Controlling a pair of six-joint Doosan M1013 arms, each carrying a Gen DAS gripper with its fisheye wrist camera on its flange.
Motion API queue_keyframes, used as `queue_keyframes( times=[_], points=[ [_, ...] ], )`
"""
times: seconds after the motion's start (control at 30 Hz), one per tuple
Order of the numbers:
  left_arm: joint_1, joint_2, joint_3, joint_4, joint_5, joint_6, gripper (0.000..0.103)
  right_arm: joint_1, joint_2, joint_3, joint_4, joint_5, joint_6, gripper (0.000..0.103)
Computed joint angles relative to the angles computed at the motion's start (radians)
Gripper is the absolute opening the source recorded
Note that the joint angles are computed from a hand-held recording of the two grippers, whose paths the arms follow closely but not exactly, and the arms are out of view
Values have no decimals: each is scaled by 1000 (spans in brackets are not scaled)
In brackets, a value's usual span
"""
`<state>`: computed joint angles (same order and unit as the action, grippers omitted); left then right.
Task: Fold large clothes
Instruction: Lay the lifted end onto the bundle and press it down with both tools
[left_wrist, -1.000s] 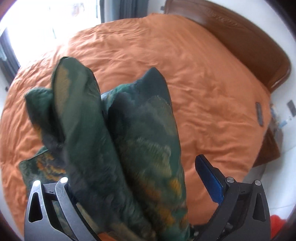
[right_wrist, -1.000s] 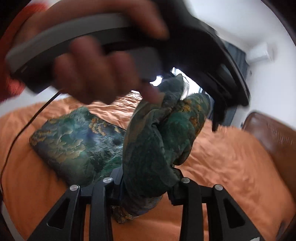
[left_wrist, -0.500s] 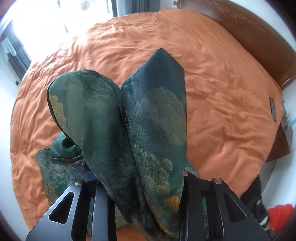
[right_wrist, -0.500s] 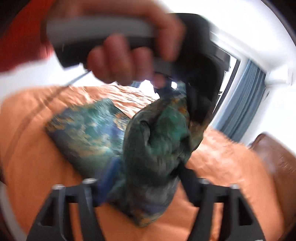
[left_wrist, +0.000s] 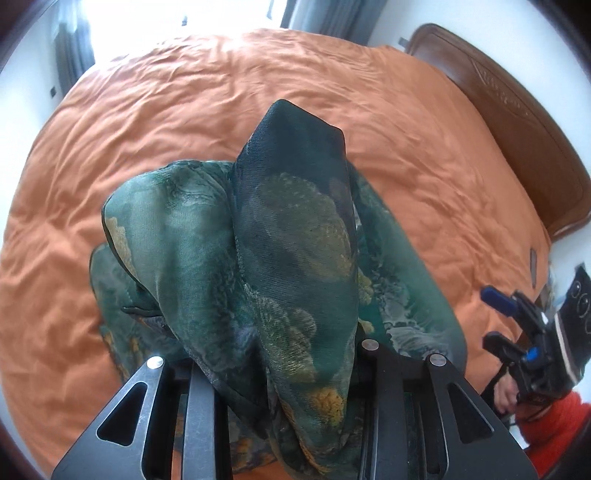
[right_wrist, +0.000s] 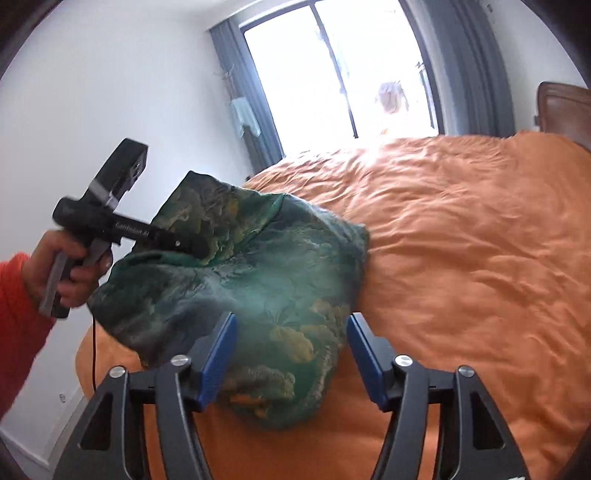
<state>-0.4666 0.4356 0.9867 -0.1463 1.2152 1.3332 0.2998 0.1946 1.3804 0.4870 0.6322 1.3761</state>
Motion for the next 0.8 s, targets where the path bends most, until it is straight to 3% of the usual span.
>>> queue_keyframes(
  times=[0.13,0.4,0.6,0.7,0.8],
  points=[
    [40,-50,113,-45,-73,-6,32,50,75,-73,-27,35,-23,53],
    [109,-93,264,-136,-175,4,39,135,159,-136,-139,103,34,55],
    [140,-110,369,-253,-282,57,43,151,221,-186,-193,187,100,55],
    [158,-108,401,-316,-314,68,44,156,239,-192,-218,195,116,55],
    [153,-110,396,-294,-311,54,48,160,252,-211,-231,227,134,55]
  ],
)
